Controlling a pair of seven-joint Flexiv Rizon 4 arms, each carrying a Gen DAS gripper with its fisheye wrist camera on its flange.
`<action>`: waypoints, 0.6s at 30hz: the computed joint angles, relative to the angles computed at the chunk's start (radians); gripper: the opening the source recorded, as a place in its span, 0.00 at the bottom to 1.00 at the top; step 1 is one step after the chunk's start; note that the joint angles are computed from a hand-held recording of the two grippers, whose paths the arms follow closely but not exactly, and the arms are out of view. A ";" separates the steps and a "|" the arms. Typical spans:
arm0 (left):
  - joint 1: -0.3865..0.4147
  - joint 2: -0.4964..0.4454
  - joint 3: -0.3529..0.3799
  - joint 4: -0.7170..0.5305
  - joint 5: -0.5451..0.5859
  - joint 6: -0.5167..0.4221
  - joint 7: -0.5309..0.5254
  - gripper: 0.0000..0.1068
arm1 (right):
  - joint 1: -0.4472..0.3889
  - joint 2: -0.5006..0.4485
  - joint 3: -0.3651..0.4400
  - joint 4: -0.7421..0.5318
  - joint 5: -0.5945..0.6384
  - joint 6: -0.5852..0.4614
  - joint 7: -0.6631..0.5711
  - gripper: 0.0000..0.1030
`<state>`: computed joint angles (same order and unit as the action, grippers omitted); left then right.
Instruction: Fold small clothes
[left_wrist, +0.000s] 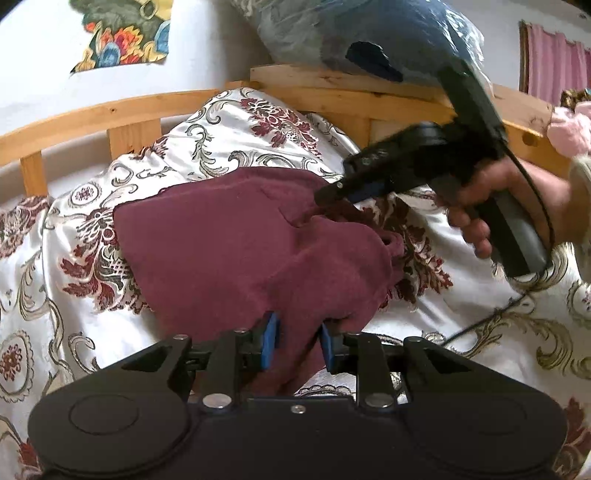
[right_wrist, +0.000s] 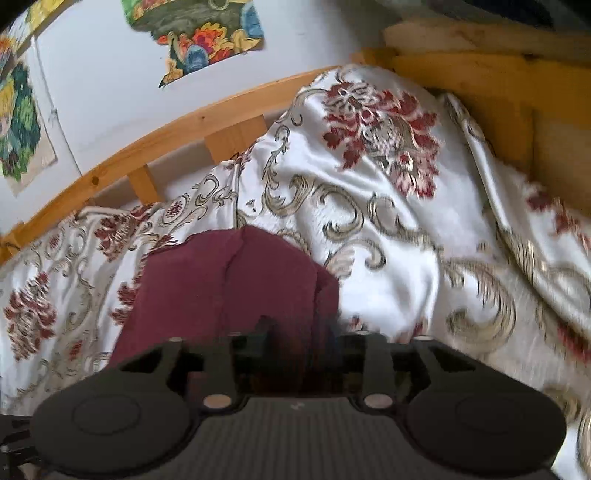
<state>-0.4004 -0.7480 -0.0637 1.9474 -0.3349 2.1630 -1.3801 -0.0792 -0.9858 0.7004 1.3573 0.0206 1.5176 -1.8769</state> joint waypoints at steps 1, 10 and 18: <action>0.009 0.002 -0.007 0.001 0.008 -0.002 -0.005 0.27 | -0.018 0.002 0.021 0.014 0.010 -0.005 -0.001 0.48; -0.053 -0.004 0.044 -0.008 -0.034 -0.014 0.049 0.28 | -0.126 0.006 0.134 0.063 0.116 -0.065 -0.021 0.07; -0.055 -0.013 0.038 -0.009 -0.042 -0.006 0.094 0.28 | -0.075 0.014 0.064 0.030 0.151 -0.038 -0.048 0.06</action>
<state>-0.4555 -0.7611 -0.0256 1.9388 -0.3774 2.1574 -1.2859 -0.1538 -0.9717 0.7647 1.3871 0.1714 1.4801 -1.9246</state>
